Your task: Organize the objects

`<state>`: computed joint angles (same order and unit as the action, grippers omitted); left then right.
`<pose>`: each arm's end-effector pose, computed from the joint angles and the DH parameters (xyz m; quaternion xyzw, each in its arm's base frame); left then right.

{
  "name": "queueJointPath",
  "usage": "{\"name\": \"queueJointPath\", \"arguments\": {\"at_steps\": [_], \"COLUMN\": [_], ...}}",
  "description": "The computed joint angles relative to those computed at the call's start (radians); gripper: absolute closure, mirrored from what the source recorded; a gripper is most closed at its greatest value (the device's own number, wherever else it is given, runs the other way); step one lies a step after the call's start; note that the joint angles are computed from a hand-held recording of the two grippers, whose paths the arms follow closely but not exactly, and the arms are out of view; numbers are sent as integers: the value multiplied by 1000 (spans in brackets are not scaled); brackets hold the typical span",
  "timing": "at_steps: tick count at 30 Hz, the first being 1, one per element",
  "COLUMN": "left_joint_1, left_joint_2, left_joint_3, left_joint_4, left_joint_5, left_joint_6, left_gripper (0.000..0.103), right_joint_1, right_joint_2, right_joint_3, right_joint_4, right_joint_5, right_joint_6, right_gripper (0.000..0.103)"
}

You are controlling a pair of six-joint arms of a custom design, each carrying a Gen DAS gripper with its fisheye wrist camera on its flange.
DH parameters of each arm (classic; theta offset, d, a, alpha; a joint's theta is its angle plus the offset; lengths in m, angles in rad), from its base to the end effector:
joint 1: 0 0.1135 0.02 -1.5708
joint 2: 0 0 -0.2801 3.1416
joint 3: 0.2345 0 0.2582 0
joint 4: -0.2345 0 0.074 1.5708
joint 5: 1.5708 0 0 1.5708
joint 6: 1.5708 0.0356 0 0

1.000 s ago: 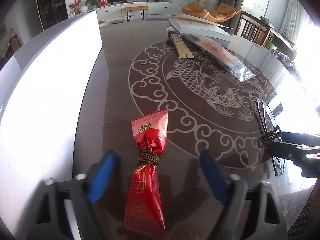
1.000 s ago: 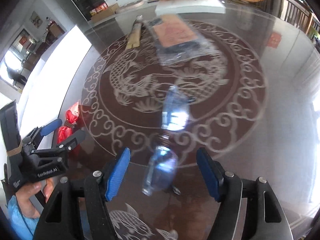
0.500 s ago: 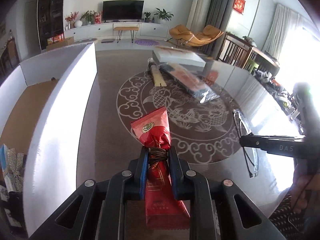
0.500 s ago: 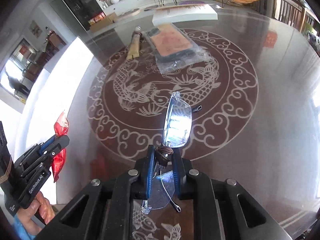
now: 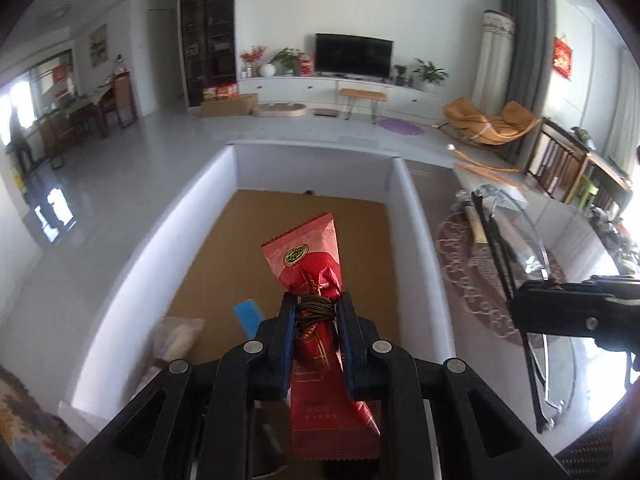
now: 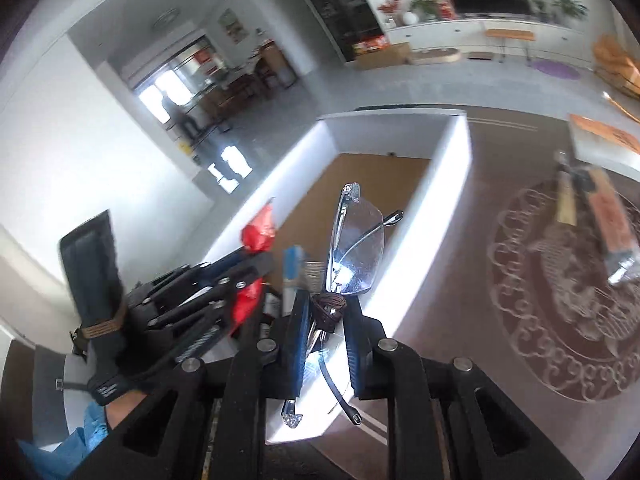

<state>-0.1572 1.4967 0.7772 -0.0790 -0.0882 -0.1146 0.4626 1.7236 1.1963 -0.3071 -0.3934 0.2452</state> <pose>0.3008 -0.0445 0.1940 0.0031 0.9256 -0.0105 0.3783 0.3354 0.1825 0.2366 -0.1692 0.9020 0.2934 0.2679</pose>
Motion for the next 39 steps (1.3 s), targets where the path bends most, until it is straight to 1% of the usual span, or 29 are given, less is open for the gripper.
{"name": "queueJointPath", "arguments": {"at_steps": [2,3,4,5,6,7,8,9,10,11,13,14,18,20,22,23,24,26,28,30,35,38,39], "left_joint_1": [61,83,94,98,102,100,93,82,60,33,-29,-70,-238,-341,-426,-461,-499,-570,-630,-676,-741,-756,-756], "left_joint_2": [55,86,116,136,138,132,113,98,82,67,52,56,83,120,165,186,212,251,284,311,377,436,463], "left_joint_3": [21,34,48,49,42,27,5,-12,-34,-46,-46,-35,-1,36,79,114,143,180,218,248,317,365,387], "left_joint_4": [-29,-51,-72,-74,-71,-59,-36,-14,17,39,54,56,75,73,70,53,47,36,16,2,-23,-49,-63], "left_joint_5": [-1,-15,-44,-68,-78,-82,-89,-106,-133,-163,-208,-225,-285,-329,-352,-364,-381,-421,-449,-455,-460,-450,-438], "left_joint_6": [23,32,27,15,7,-2,-9,-16,-25,-29,-31,-33,-38,-48,-47,-47,-43,-40,-39,-41,-39,-52,-60], "left_gripper": [83,83,82,79,70,55,46,30,22,20,19,19,19,19,19,19,19,19,19,19,19,19,17], "right_joint_1": [70,94,100,106,103,100,93,84,70,50,-1,-33,-210,-323,-428,-489,-508,-599,-644,-698,-738,-751,-751], "right_joint_2": [74,125,163,204,213,206,186,160,128,93,30,-2,-61,-40,-2,18,31,55,31,38,1,22,25], "right_joint_3": [68,117,153,188,188,172,141,106,68,19,-82,-142,-353,-429,-502,-540,-565,-616,-668,-696,-718,-713,-713], "right_joint_4": [4,-16,-41,-62,-55,-35,-8,19,39,71,137,172,294,343,403,437,463,524,550,590,583,600,604], "right_joint_5": [33,36,20,2,-8,-10,-8,3,26,61,130,162,306,356,385,388,401,394,400,386,362,352,352], "right_joint_6": [-10,-8,-2,22,38,48,47,41,32,21,-3,-18,-97,-152,-192,-214,-211,-247,-257,-261,-227,-220,-219], "right_gripper": [85,84,77,65,61,59,58,56,46,34,22,19,18,18,18,18,18,18,18,18,18,18,18]}}
